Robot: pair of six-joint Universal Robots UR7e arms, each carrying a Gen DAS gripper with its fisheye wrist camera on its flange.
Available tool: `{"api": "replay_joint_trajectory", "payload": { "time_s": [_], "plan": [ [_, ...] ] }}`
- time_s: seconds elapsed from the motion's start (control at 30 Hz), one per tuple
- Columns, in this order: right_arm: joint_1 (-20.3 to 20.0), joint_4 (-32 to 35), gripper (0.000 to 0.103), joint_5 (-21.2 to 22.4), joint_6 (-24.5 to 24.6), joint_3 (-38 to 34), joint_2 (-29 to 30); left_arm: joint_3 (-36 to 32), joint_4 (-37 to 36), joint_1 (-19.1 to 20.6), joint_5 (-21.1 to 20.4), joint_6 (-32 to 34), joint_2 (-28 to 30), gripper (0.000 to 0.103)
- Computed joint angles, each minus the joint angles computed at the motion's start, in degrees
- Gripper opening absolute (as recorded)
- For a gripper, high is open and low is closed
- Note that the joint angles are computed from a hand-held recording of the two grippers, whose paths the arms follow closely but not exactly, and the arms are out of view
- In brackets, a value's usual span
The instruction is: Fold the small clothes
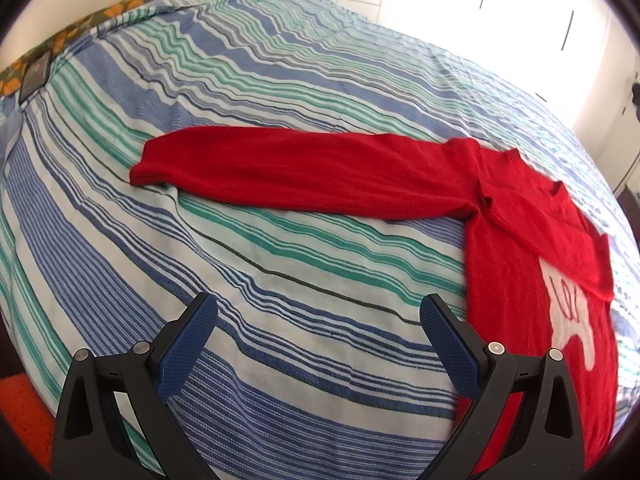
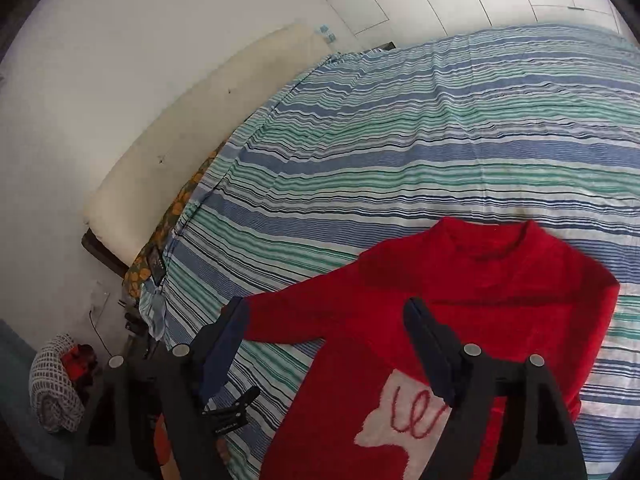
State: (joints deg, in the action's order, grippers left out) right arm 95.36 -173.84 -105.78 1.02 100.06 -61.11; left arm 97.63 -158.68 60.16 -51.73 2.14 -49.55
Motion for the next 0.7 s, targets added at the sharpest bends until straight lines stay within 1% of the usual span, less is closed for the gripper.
{"api": "replay_joint_trajectory", "payload": {
  "time_s": [0.07, 0.1, 0.17, 0.2, 0.23, 0.27, 0.3, 0.33, 0.37, 0.4, 0.43, 0.47, 0.5, 0.53, 0.57, 0.6, 0.67, 0.7],
  "plan": [
    [-3.1, -0.8, 0.076, -0.4, 2.4, 3.6, -3.6, -0.9, 1.3, 0.5, -0.8, -1.6, 0.3, 0.101],
    [-4.7, -1.0, 0.071, -0.2, 4.5, 4.7, -4.7, -1.3, 2.0, 0.7, -0.9, -2.3, 0.5, 0.101],
    [-8.0, 1.2, 0.066, 0.8, 8.0, 6.6, -6.7, -2.3, 4.3, 1.1, -0.5, -4.1, 1.1, 0.101],
    [-9.8, 2.8, 0.063, 0.4, 8.9, 7.3, -6.9, -2.4, 4.9, 1.1, -0.2, -4.5, 1.3, 0.101],
    [-11.1, 3.5, 0.062, -1.0, 9.5, 7.8, -6.8, -2.5, 5.4, 1.2, 0.2, -4.9, 1.5, 0.101],
    [-12.4, 4.0, 0.061, -4.2, 10.1, 8.7, -6.4, -2.6, 6.1, 1.2, 0.4, -5.2, 1.6, 0.101],
    [-13.0, 6.4, 0.055, -9.8, 11.6, 8.6, -6.0, -2.6, 6.3, 1.2, 0.5, -5.3, 1.5, 0.101],
    [-14.5, 7.3, 0.048, -13.7, 12.7, 9.5, -5.8, -2.5, 6.5, 1.2, 0.6, -5.5, 1.5, 0.101],
    [-16.0, 5.7, 0.015, -15.2, 14.4, 11.5, -6.4, -2.5, 6.6, 1.2, 0.5, -5.4, 1.4, 0.101],
    [-17.0, 1.8, 0.0, -14.3, 15.1, 13.8, -7.6, -2.5, 6.6, 1.2, 0.5, -5.4, 1.5, 0.101],
    [-17.5, -1.2, 0.0, -13.0, 15.9, 15.5, -8.8, -2.6, 6.7, 1.2, 0.5, -5.3, 1.5, 0.102],
    [-16.8, -1.9, 0.003, -14.0, 15.8, 16.0, -9.4, -2.8, 7.0, 1.2, 0.6, -5.3, 1.7, 0.102],
    [-15.1, -0.7, 0.016, -17.5, 14.8, 15.3, -9.3, -3.0, 7.2, 1.2, 0.6, -5.2, 2.0, 0.102],
    [-13.6, -1.2, 0.018, -18.6, 12.2, 15.1, -9.2, -3.2, 7.3, 1.1, 0.8, -5.0, 2.3, 0.102],
    [-12.5, -2.9, 0.018, -17.3, 8.7, 15.4, -9.3, -3.2, 7.3, 1.1, 1.0, -4.7, 2.5, 0.102],
    [-12.0, -3.9, 0.02, -14.7, 6.6, 15.8, -9.6, -3.1, 7.1, 1.0, 1.3, -4.3, 2.6, 0.102],
    [-11.8, -4.7, 0.023, -8.9, 3.9, 16.6, -9.7, -2.7, 6.4, 0.6, 2.5, -2.9, 3.0, 0.102],
    [-12.1, -4.7, 0.027, -7.0, 3.5, 16.9, -9.3, -2.5, 6.4, 0.5, 3.0, -2.3, 3.1, 0.102]
  ]
}}
